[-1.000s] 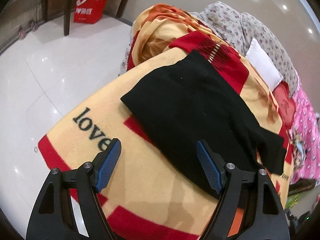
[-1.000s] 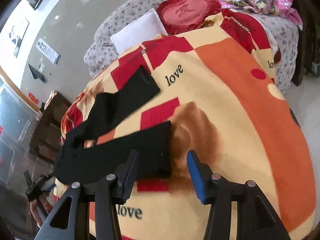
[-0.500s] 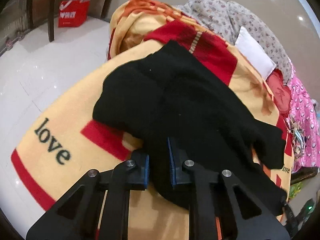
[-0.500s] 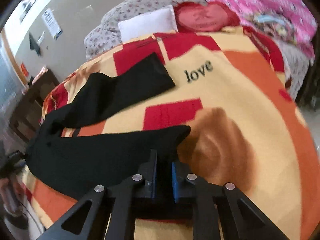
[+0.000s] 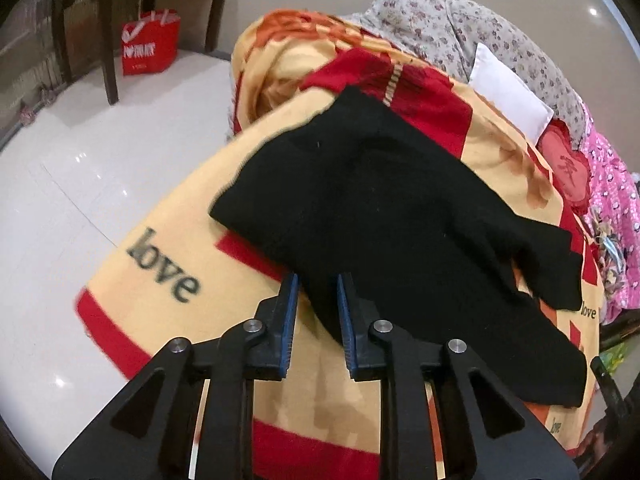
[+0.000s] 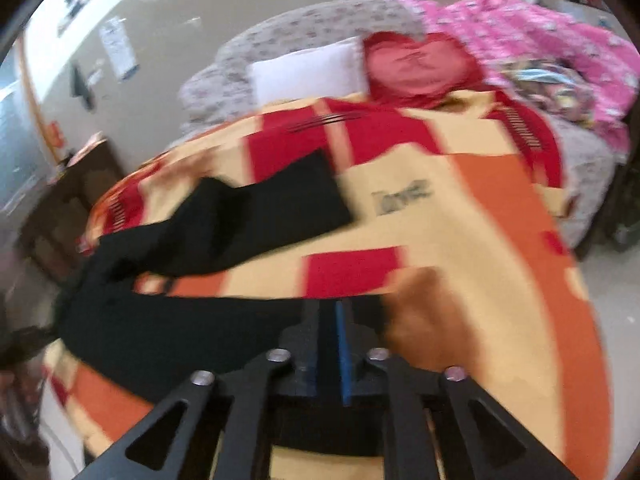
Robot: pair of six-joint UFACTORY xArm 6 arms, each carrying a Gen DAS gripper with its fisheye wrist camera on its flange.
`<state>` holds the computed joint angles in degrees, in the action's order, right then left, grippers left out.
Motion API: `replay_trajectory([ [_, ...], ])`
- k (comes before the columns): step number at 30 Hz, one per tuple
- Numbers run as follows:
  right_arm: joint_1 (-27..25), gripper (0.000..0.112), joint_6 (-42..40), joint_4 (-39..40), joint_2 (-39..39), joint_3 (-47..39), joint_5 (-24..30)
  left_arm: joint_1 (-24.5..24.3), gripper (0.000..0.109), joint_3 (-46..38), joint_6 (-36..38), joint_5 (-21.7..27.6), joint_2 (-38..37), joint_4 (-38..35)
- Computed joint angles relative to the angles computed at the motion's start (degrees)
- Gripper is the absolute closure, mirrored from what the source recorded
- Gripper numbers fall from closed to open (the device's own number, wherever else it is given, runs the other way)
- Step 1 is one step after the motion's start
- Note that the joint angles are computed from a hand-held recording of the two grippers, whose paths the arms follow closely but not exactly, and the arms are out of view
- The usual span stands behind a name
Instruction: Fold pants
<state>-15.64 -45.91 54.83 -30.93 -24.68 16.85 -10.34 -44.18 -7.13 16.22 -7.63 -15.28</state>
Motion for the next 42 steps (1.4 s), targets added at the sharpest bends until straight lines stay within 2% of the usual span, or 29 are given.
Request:
replay_trajectory([
  [1,1.20,0.076,-1.58,1.20,0.16,-0.41,1.80,0.18,0.078,0.52,-1.30,-0.39,-1.12,2.06],
  [2,2.44,0.076,-3.24,2.35,0.55,-0.82,3.47,0.32,0.071,0.86,-1.44,-0.77,-1.80,2.57],
  [3,3.45,0.076,-3.46,2.33,0.96,-0.92,3.83,0.25,0.058,1.39,-0.42,-1.55,-2.82,1.60],
  [4,5.08,0.075,-2.98,1.52,2.08,-1.27,3.78,0.14,0.052,1.53,1.61,-1.96,-3.31,-0.63],
  [8,9.14,0.074,-3.01,0.60,8.85,-3.71,3.32,-0.37,0.049,0.34,3.23,-2.67,-2.57,-1.56],
  [9,10.28,0.074,-3.98,1.31,8.40,-3.22,1.00,-0.58,0.047,-0.36,3.77,-2.64,-1.63,-1.70],
  [12,9.91,0.072,2.38,-5.74,10.25,-5.86,3.15,-0.93,0.047,-4.02,5.90,-0.37,2.63,-2.46],
  [15,11.66,0.072,-1.55,-1.62,12.78,-11.42,4.71,-0.32,0.047,-9.09,0.41,0.68,8.37,4.88],
  [18,14.93,0.070,-7.81,4.43,20.08,-21.26,6.04,-0.38,0.047,-14.26,-1.63,1.51,12.73,8.97],
  [19,16.28,0.070,-8.56,4.19,23.83,-25.68,6.20,-0.34,0.047,-15.65,-1.76,2.23,13.73,9.20],
  [21,18.11,0.069,-6.50,-0.75,30.98,-33.82,7.58,-0.20,0.046,-19.57,-0.11,3.50,16.64,7.92],
  [24,20.20,0.069,-0.42,-12.44,43.21,-47.72,10.32,0.30,0.046,-25.35,-2.01,6.49,21.16,10.88],
  [28,21.16,0.068,3.30,-22.63,54.79,-61.70,14.83,0.66,0.046,-30.30,-4.82,9.32,25.30,15.80],
  [30,20.67,0.068,3.89,-25.08,58.66,-66.38,18.55,1.05,0.044,-32.52,-3.26,11.33,27.33,14.65],
  [32,20.54,0.067,4.55,-26.70,62.64,-70.99,21.76,1.21,0.043,-31.73,-3.80,9.21,27.30,15.75],
  [34,20.62,0.069,1.59,-23.51,63.04,-71.06,20.44,1.21,0.042,-31.58,-3.67,8.51,27.45,15.92],
  [36,20.56,0.085,1.78,-21.70,62.92,-71.00,20.71,1.41,0.042,-31.27,-2.64,8.15,27.28,14.29],
  [37,20.93,0.104,0.63,-20.58,61.68,-69.23,19.31,1.61,0.042,-31.11,-1.82,8.42,26.94,12.64],
  [39,22.10,0.105,-2.21,-18.42,57.84,-63.94,14.76,2.71,0.042,-29.07,-0.79,7.84,24.75,8.90],
  [42,23.58,0.107,-8.43,-11.12,49.99,-55.78,11.76,4.74,0.042,-23.56,-2.98,3.87,19.47,10.09],
])
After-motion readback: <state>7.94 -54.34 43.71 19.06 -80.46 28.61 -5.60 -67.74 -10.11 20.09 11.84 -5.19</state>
